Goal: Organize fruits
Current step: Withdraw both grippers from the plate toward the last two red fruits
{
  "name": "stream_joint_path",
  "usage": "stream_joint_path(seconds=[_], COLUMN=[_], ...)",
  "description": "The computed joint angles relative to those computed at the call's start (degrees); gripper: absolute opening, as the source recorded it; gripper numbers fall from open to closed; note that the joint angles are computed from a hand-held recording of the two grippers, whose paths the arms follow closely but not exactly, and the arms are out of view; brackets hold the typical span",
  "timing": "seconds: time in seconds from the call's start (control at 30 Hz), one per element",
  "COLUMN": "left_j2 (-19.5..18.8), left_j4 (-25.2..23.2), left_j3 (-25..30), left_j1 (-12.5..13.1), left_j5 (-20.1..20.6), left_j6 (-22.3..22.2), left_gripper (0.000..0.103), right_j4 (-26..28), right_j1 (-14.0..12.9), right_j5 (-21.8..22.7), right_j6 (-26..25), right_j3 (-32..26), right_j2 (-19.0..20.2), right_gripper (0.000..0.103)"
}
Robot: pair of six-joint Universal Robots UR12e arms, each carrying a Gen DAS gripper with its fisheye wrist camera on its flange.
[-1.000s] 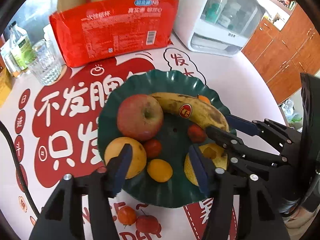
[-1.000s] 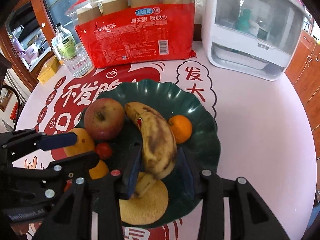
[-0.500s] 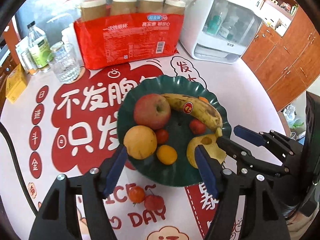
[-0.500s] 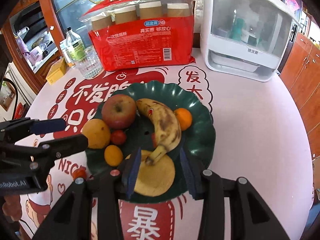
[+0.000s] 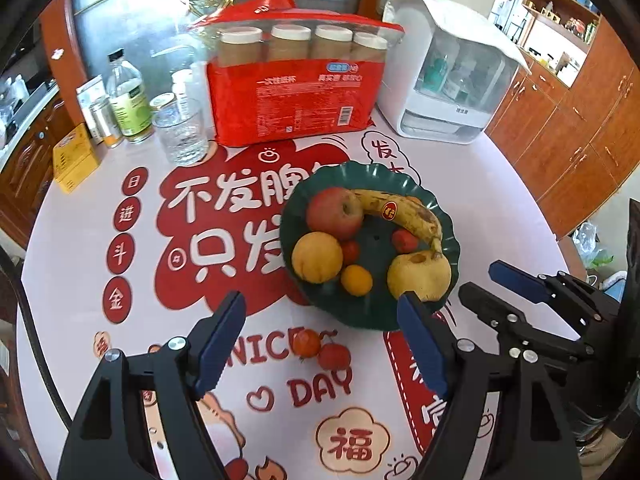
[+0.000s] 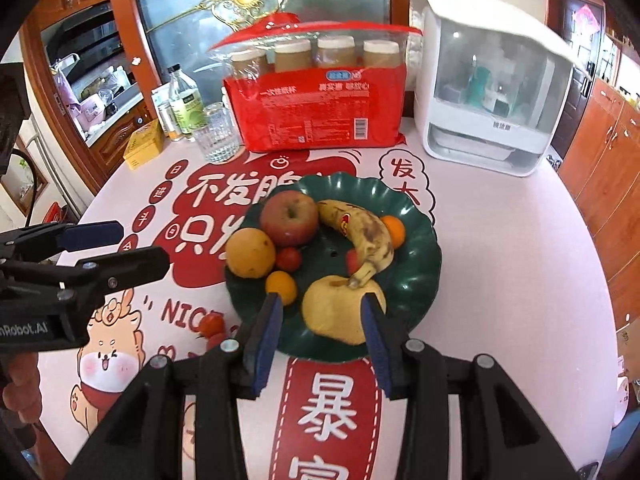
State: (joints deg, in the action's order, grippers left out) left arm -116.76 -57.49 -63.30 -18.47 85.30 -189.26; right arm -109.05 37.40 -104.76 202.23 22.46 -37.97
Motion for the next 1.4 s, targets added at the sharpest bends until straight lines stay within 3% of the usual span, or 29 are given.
stream_joint_path(seconds=[0.33, 0.47, 0.7, 1.0, 1.4], left_j2=[5.3, 7.7, 10.4, 10.6, 7.8], left_j4=[3.0, 5.4, 7.7, 9.6, 6.9], left_j3=[-5.9, -8.7, -12.0, -13.3, -12.8], left_j1=[0.2, 0.2, 0.1, -0.2, 0.2], left_j5=[1.9, 3.2, 5.3, 8.4, 9.5], left_j6=[-0.3, 0.1, 0.6, 3.2, 6.2], left_gripper=[0.08, 0.084, 0.085, 0.086, 0.086], right_j4=[-4.5, -6.3, -6.9, -6.4, -5.5], right_j1=[1.4, 1.8, 2.9, 3.8, 3.9], right_j5=[-0.5, -0.2, -2.0, -1.9, -0.9], right_j6=[1.5, 2.1, 1.5, 1.4, 1.8], right_j3=[5.0, 6.7, 7.1, 6.7, 6.2], right_j2=[-3.8, -5.1, -5.6, -4.8, -3.1], right_gripper=[0.041, 0.047, 0.047, 0.047, 0.047])
